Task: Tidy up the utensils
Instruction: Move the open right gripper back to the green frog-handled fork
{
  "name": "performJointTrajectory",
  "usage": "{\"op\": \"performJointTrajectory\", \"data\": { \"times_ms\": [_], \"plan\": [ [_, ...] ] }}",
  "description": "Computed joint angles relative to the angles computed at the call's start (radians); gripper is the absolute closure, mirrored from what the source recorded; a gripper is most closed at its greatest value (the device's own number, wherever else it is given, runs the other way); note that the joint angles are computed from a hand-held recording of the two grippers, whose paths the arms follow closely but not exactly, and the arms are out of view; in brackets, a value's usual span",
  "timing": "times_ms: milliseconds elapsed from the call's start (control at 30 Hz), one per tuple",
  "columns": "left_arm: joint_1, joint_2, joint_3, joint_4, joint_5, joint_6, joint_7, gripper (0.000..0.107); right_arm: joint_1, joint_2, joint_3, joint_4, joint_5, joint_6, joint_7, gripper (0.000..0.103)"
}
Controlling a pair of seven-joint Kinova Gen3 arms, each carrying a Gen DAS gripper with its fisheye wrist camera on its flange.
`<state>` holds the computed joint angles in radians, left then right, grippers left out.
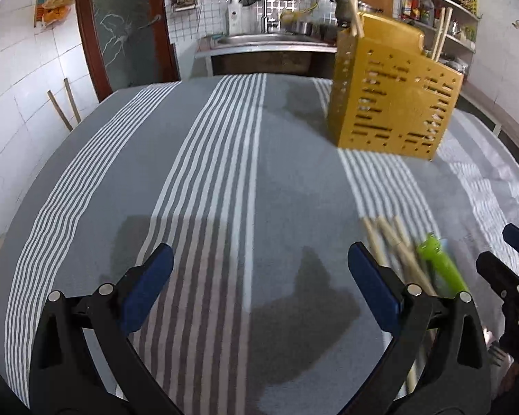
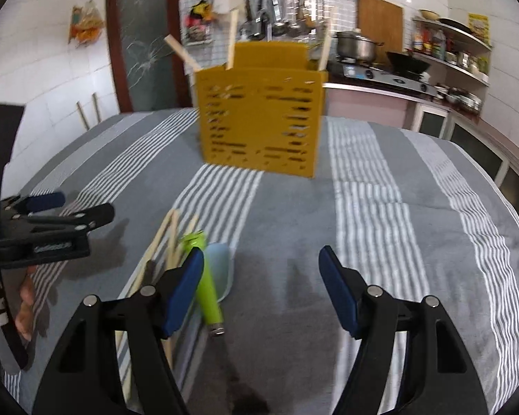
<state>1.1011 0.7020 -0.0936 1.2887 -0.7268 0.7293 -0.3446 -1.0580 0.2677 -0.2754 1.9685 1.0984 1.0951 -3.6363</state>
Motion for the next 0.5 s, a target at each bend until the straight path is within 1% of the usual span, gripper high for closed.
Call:
{"op": "performJointTrajectory", "data": {
  "times_ms": [33, 100, 167, 200, 233, 300, 467, 500],
  "plan": [
    [-0.003, -0.001, 0.002, 0.004, 0.002, 0.000, -0.002, 0.010, 0.009, 0.007, -0.002, -0.015, -0.012, -0.013, 0.037, 0.051],
    [-0.011, -0.001, 0.006, 0.002, 0.010, 0.008, -0.007, 0.010, 0.029, 0.019, 0.001, -0.041, -0.043, -0.050, 0.104, 0.051],
    [-0.014, -0.001, 0.009, -0.001, 0.015, 0.015, -0.009, 0.010, 0.036, 0.029, 0.009, -0.063, -0.070, -0.070, 0.156, 0.055],
    [-0.015, 0.000, 0.011, -0.005, 0.018, 0.020, -0.013, 0.010, 0.038, 0.035, 0.014, -0.072, -0.083, -0.078, 0.180, 0.057],
    [-0.015, 0.000, 0.012, -0.006, 0.018, 0.020, -0.014, 0.010, 0.040, 0.043, 0.020, -0.084, -0.097, -0.082, 0.205, 0.062],
    [-0.014, 0.001, 0.014, -0.009, 0.020, 0.021, -0.016, 0.010, 0.044, 0.045, 0.036, -0.090, -0.113, -0.105, 0.223, 0.067],
    [-0.015, 0.023, 0.033, -0.054, 0.042, 0.043, -0.059, 0.010, 0.055, 0.034, 0.061, -0.077, -0.132, -0.159, 0.212, 0.087],
    [-0.016, 0.030, 0.039, -0.068, 0.049, 0.048, -0.072, 0.010, 0.055, 0.031, 0.065, -0.071, -0.132, -0.162, 0.202, 0.088]
  ]
}}
